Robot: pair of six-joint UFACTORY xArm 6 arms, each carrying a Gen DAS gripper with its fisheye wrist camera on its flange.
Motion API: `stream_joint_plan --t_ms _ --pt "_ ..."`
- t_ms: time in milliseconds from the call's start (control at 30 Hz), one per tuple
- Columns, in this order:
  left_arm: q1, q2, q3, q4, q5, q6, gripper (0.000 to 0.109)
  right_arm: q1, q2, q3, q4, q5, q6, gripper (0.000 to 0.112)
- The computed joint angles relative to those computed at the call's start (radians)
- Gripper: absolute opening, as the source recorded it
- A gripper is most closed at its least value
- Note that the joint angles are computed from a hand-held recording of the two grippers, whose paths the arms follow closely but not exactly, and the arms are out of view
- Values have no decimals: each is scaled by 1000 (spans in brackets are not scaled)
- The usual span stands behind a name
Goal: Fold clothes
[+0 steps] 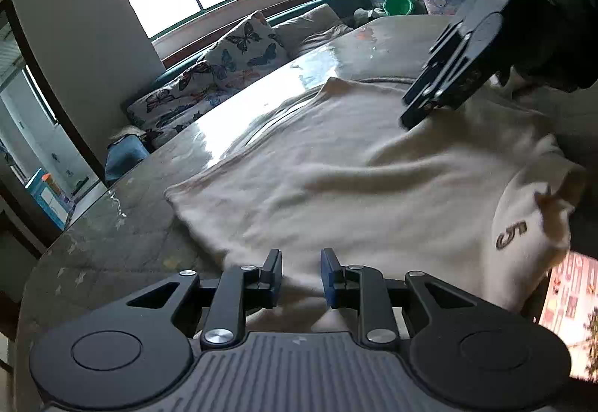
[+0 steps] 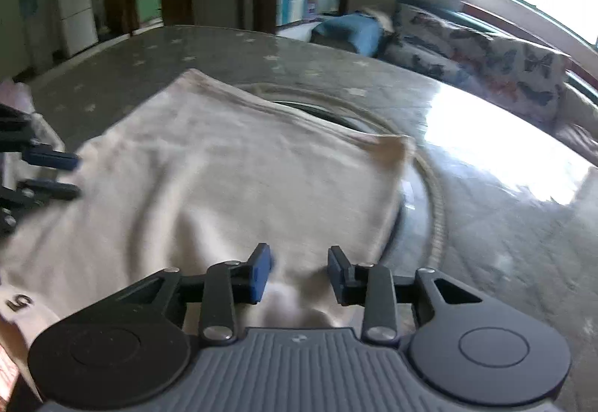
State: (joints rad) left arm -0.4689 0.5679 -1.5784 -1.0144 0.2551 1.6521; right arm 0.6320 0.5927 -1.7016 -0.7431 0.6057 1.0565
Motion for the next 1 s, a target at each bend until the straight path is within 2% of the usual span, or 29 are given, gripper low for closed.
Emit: stream_joint_plan --t_ms 167,233,333,367,500,567,700,767,800,900,1000 --pt "15 -3 12 66 -27 -89 26 7 -38 33 -70 72 102 33" --pt "21 -7 18 84 -30 -116 26 15 -62 63 -106 40 142 33" --pt "13 -24 50 11 -63 -44 26 36 -102 114 -149 -18 178 35" --pt "9 -28 58 0 -73 -39 26 46 -110 125 -145 -13 166 39" --pt "4 -41 75 29 -90 -107 26 72 -125 152 -157 37 180 40" --pt "4 -57 88 10 -100 -109 29 82 -179 213 -241 43 309 42" --pt "7 -103 131 -96 -140 -73 32 122 -306 347 -381 90 544 57" --pt "8 -122 152 -148 -171 -76 43 150 -363 413 -409 132 628 57" --pt "8 -129 161 -182 -187 -68 45 165 -388 443 -413 153 664 57" --pt "11 -154 189 -271 -216 -42 45 211 -443 516 -413 196 750 57" --pt "14 -179 221 -306 -227 -36 46 235 -496 586 -432 197 857 56"
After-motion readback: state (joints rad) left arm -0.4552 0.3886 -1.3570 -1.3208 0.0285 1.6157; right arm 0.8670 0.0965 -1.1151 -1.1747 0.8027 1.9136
